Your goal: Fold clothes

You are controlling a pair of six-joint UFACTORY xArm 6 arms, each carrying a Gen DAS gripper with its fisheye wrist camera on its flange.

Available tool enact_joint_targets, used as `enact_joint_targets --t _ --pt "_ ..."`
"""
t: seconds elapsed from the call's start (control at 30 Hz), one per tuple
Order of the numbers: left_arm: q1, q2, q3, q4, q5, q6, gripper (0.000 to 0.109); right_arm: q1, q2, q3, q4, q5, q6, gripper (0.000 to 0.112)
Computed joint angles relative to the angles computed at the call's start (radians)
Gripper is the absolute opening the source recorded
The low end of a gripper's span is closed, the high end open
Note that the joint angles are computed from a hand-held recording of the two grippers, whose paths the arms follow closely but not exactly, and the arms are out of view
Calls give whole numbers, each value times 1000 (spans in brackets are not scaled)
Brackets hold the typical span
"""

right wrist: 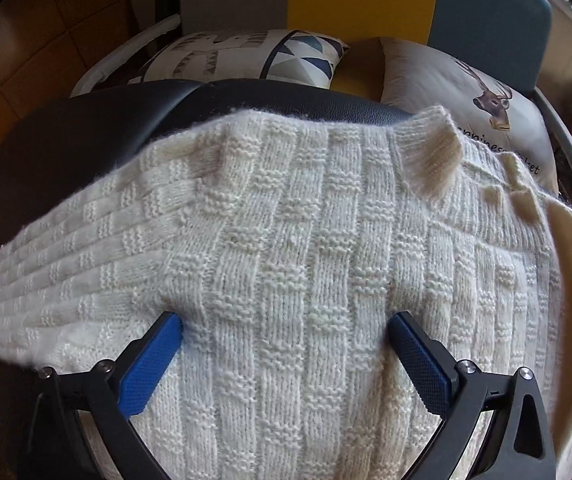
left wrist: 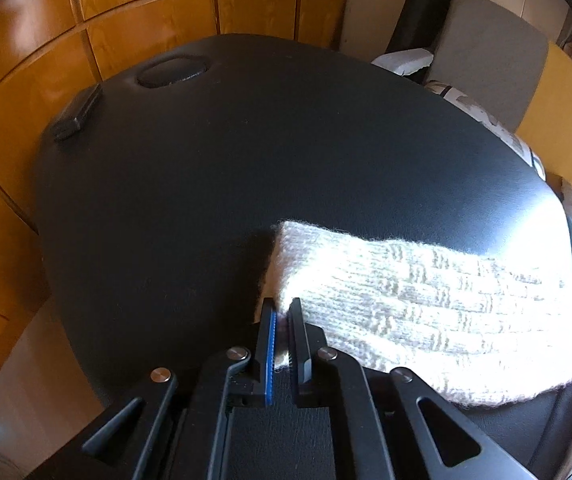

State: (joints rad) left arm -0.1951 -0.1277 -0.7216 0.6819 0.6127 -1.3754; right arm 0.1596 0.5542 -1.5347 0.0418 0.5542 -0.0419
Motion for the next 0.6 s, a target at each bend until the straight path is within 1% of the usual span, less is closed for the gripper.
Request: enact_joint_targets --t 0.1,0.17,0.23,0.27,0.3,0.4,0.43,0.5,0.57,0.6 --pt "10 42 -53 2 37 29 4 4 19 -30 -24 8 57 103" --pt "26 67 -82 -8 39 56 4 4 29 -50 -20 22 72 103" --pt "37 73 -98 -27 30 82 4 -1 29 -62 21 43 42 103" --pt "39 61 -97 -34 24 88 5 -6 22 -62 76 54 -6 103" --pt "36 64 -119 -22 37 84 5 -12 5 -48 141 55 -60 103" --pt "19 9 -108 21 61 47 6 -40 -137 115 381 -5 -254 103" --pt "13 -11 -103 34 69 35 7 -52 -190 172 473 -11 -333 103" --pt "-13 -88 -55 48 85 2 7 -84 -310 303 649 18 -500 103" --pt "-52 -179 5 60 104 -31 7 -117 -446 456 719 57 -601 103" --pt "-67 -236 50 31 72 -35 6 -135 -512 533 733 70 -632 103"
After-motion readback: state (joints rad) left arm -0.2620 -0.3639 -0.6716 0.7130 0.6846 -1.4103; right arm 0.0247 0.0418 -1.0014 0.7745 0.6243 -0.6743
